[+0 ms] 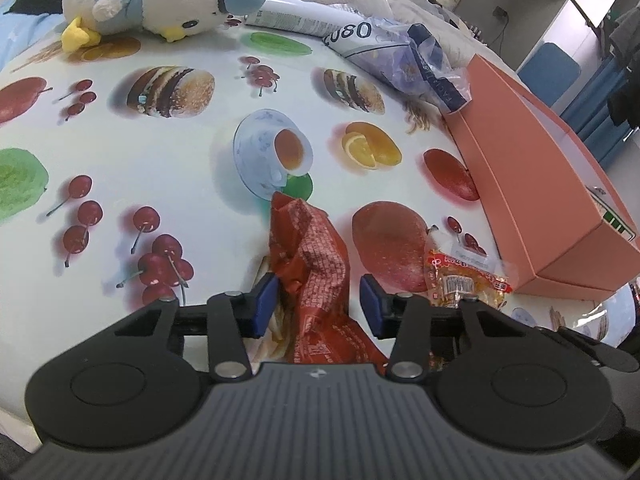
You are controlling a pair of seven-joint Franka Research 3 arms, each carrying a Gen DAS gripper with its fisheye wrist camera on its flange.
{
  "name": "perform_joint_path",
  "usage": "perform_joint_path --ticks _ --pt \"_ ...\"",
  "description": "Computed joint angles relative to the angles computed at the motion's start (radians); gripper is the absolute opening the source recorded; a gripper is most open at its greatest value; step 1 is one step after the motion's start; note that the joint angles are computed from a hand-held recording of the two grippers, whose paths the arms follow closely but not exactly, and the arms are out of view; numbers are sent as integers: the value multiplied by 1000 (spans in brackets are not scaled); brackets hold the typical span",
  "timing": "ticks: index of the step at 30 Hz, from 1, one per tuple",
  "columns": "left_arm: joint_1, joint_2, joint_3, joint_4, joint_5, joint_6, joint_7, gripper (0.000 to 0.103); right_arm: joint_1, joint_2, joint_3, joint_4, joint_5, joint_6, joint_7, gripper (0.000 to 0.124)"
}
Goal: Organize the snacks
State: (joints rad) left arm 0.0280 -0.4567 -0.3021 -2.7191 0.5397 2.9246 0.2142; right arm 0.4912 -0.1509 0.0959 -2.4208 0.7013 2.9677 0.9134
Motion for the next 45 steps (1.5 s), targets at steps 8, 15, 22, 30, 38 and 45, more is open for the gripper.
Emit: perform_joint_path --ticks 8,15,22,30,38,45 --pt "-26 -10 7 6 -13 -24 29 38 4 -19 -13 13 32 -56 -41 38" --pt "-46 -37 -12 17 -12 -64 13 37 6 -51 -25 3 82 -77 -99 36" --pt "-95 -75 -17 42 -20 -116 13 37 1 -105 -45 -6 108 -96 -130 36" --pt "-144 -139 -19 74 -44 -169 29 37 -4 -196 -76 -21 129 -143 -153 36" --pt "-174 -198 -28 120 -56 -213 43 37 -11 -298 -97 -35 122 -166 -137 36" --pt "-205 -183 -37 193 -66 -210 85 37 -39 -392 -108 -54 84 -165 -67 36"
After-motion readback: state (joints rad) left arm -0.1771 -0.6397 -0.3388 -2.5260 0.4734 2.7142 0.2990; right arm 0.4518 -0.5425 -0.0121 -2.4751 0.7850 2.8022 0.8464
